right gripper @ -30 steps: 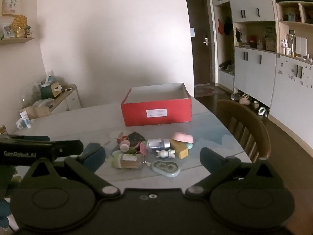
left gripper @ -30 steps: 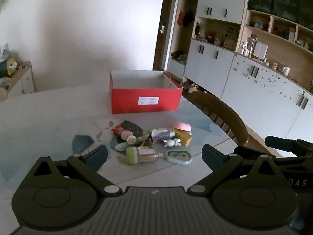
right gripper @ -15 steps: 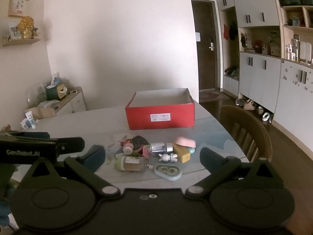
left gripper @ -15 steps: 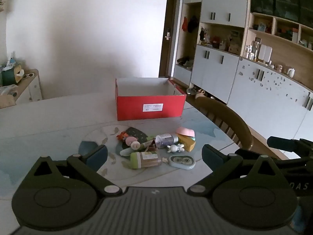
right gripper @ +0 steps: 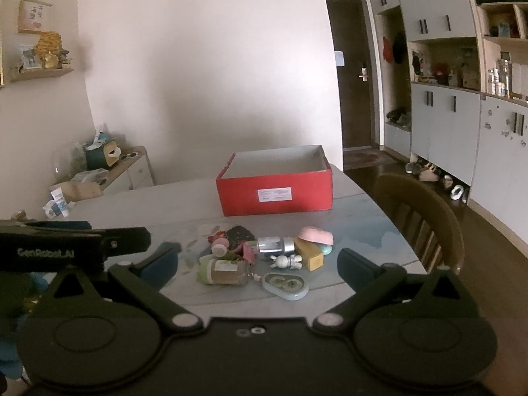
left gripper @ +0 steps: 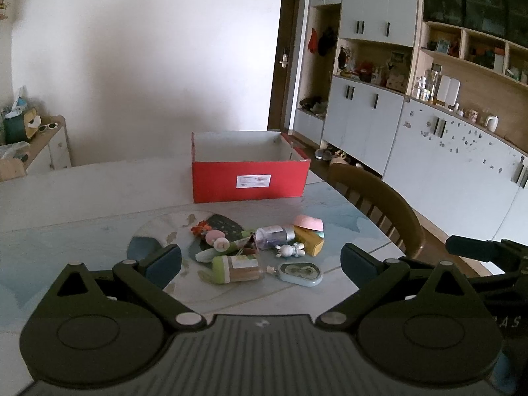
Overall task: Organize rigid objects
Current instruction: 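Move both tools toward the cluster of items on the table, then grasp the green-capped jar with the left tool while the right tool grasps the soap dish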
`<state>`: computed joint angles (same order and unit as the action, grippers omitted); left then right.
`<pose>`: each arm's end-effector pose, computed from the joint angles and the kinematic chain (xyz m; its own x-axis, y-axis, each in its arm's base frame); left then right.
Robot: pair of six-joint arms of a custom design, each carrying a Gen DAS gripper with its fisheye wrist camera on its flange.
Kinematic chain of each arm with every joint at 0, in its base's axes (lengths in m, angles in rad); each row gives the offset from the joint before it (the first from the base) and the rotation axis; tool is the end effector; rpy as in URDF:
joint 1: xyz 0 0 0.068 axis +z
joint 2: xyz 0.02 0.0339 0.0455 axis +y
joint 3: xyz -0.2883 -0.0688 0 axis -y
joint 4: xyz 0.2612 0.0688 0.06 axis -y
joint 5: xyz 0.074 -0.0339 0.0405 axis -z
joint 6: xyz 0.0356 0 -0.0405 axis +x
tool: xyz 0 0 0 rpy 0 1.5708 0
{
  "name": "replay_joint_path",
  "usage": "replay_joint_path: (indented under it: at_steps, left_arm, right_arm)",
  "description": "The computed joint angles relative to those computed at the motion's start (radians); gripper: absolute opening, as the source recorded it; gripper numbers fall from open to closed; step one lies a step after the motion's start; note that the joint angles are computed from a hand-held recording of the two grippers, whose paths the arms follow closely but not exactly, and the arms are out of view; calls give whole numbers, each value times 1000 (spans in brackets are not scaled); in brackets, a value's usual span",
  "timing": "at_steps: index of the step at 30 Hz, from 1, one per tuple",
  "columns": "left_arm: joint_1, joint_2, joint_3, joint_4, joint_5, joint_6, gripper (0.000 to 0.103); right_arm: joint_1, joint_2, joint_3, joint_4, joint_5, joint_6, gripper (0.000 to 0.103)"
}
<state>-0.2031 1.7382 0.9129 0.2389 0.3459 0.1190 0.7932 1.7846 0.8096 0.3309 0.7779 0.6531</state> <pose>0.3686 -0.0882 0.1871 -0.4828 0.2135 -0.8493 0.5274 0.8451 -0.0874 0.2682 0.2368 0.1530 -0.4038 0.2069 -0.8911 0.1655 0.9745 0.1512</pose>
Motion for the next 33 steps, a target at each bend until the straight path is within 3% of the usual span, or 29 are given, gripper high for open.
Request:
replay_joint_path:
  at_steps: [13,21,33]
  left_arm:
    - [-22,75,67,-5,-23,10,103]
    - [-16,183,188,-30,52,60,103]
    - [-1,437,536,-216,78,68,103]
  right_arm:
    - [-38,23,3,32,-58,-34,103]
    - [-95,90,87,-1,-127,-69,99]
    - [-208,192,186,12,-267,-70,91]
